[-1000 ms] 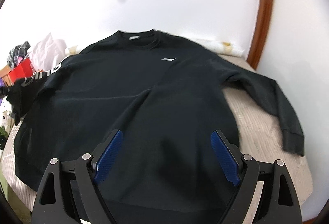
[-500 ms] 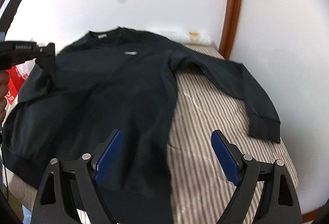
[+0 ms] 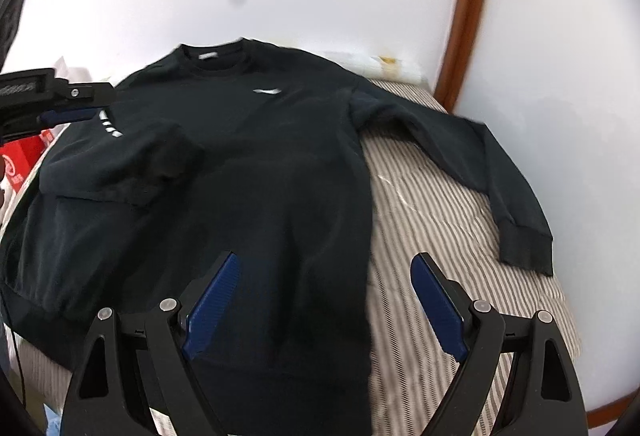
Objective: Fold small clothes
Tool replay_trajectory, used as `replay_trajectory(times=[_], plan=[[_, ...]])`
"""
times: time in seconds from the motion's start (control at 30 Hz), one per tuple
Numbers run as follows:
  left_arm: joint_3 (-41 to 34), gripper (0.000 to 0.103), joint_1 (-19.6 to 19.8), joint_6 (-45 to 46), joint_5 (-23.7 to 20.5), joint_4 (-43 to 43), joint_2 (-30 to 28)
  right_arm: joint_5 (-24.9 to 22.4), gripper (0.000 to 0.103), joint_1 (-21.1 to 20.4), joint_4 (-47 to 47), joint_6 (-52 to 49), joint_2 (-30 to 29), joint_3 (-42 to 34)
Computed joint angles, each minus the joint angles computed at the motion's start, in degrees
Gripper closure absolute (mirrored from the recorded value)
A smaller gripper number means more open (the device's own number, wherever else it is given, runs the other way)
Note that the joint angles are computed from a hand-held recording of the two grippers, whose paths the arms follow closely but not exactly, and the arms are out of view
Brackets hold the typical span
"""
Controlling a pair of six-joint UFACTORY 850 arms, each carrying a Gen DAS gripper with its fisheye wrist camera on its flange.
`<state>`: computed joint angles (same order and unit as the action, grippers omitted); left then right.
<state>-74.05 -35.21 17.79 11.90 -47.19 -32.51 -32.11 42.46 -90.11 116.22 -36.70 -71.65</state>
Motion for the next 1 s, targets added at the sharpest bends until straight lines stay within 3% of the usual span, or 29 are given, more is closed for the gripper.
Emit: replay_trajectory(times=[0.1,0.2,0.3,0.33,0.47,0.57,0.7,0.87,1.0], plan=[[5.60,0.042,1.26,-3.30,2.94,2.24,4.08,-0.27,0.016,1.23,0.48,-2.17,-1.12,-2.94],[9.01,0.036,2.59,8.17,5.26,-10.23,6.16,0.68,0.020,1.71,1.63,-4.46,-3.14,-6.61],[13.51,0.036,4.36,14.82,8.10,-18.91,8.21,0.90,0.059,1.97,2.88,-6.40,-5.78,-10.57],[15.36,0.036,5.41,14.24,8.25,-19.36,8.89,1.32,0.062,1.91,4.88,-8.59,-6.77,-12.10],[19.21,0.035,7.99,22.74,8.16,-28.98,9.31,4.99,0.059,1.21,12.53,-15.02,-9.99,-17.16],[21.90,0.035,8.34,25.04,10.46,-30.50,9.38,4.77,0.058,1.23,17.77,-19.34,-11.93,-20.36],[22.93,0.033,8.99,23.35,10.43,-28.43,8.49,5.65,0.039,1.28,20.07,-21.14,-13.72,-23.34],[23.46,0.028,8.92,18.59,10.29,-23.04,7.84,8.26,0.037,0.99,25.80,-26.45,-16.84,-28.42],[24.11,0.026,9.21,13.02,8.68,-16.61,7.69,8.47,0.036,0.62,35.60,-36.51,-20.89,-34.68]])
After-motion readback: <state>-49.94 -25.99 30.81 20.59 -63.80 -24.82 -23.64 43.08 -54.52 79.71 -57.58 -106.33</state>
